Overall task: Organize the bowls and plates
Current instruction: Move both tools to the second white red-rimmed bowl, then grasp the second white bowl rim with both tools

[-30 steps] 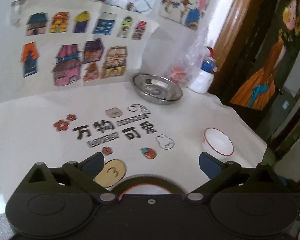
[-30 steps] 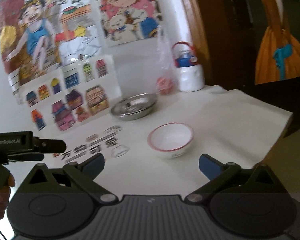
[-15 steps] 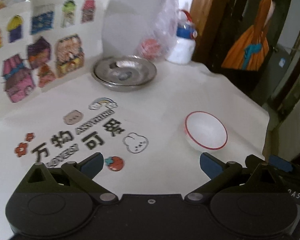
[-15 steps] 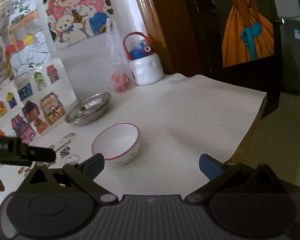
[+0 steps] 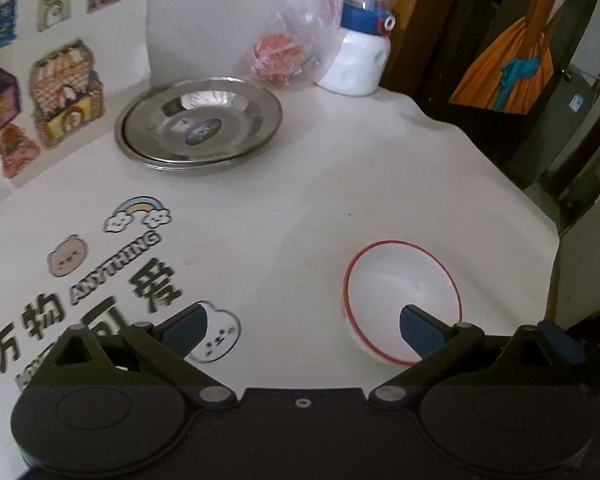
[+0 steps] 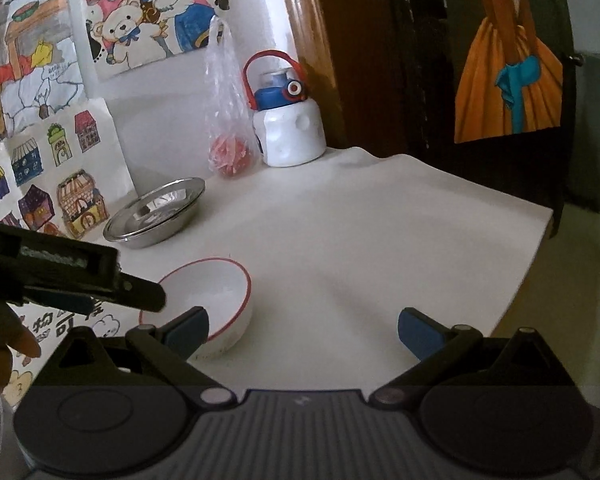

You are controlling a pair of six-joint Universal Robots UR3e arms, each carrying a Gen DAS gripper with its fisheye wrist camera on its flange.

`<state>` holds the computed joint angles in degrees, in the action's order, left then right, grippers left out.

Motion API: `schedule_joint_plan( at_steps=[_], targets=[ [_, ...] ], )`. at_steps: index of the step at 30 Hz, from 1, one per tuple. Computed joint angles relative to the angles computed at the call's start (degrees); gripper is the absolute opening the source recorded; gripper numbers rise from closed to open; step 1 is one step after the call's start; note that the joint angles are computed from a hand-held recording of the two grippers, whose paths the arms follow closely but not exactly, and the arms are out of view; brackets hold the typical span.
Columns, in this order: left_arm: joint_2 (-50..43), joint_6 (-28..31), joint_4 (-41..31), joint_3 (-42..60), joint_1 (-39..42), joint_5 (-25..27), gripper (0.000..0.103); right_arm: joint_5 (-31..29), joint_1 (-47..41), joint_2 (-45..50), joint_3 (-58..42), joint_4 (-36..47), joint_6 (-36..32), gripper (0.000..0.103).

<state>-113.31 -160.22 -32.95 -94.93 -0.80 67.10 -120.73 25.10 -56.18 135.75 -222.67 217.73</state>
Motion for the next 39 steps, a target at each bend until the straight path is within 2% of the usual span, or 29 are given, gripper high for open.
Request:
schedule_joint_plan(
  at_steps=[7, 16, 18, 19, 22, 27, 29, 30, 32, 34, 39],
  targets=[
    [-5.05, -0.58, -0.71, 5.17, -2.42, 1.91, 0.102, 0.59, -1.27, 2.86, -4.49, 1.89, -2.96, 0.103],
    [-5.99, -0.83, 0.67, 5.05, -2.84, 2.53, 0.102, 1.40, -2.05, 5.14, -6.56, 0.35, -5.82, 0.103],
    [-5.98, -0.98, 1.28, 4.75, -2.94, 2.84, 0.102, 1.37, -1.75, 5.91, -7.17, -0.53, -6.53, 0.101],
    [-5.96, -0.84, 1.47, 4.63, -3.02, 3.03, 0.100, 1.10, -1.49, 6.21, -7.60, -0.53, -6.81, 0.097],
    [-6.02, 0.14, 1.24, 4.52, -3.12, 3.03, 0.093, 0.80, -1.07, 6.47, -8.43, 0.10, -7.30, 0.084],
    [-6.33, 0.51, -0.35, 5.11, -2.98, 2.08, 0.078, 2.23, -1.27, 6.46, -7.64, -1.43, -7.32, 0.072],
    [-6.28, 0.69, -0.40, 4.98, -2.95, 1.80, 0.070, 3.63, -1.69, 6.48, -7.07, -2.67, -7.32, 0.062],
    [-6.20, 0.83, -0.09, 4.75, -2.96, 1.71, 0.068, 4.44, -1.93, 6.42, -6.85, -3.08, -7.29, 0.060],
    [-6.05, 1.26, -0.87, 4.90, -2.90, 1.10, 0.052, 5.36, -2.13, 6.46, -6.72, -3.61, -7.08, 0.051],
    [-5.78, 1.73, -1.37, 4.83, -2.91, 0.66, 0.043, 6.90, -2.62, 6.66, -6.37, -4.72, -6.54, 0.044],
    [-4.79, 2.68, -0.48, 3.06, -2.77, -0.96, 0.029, 10.83, -4.01, 7.09, -5.42, -7.11, -3.66, 0.029]
  ],
)
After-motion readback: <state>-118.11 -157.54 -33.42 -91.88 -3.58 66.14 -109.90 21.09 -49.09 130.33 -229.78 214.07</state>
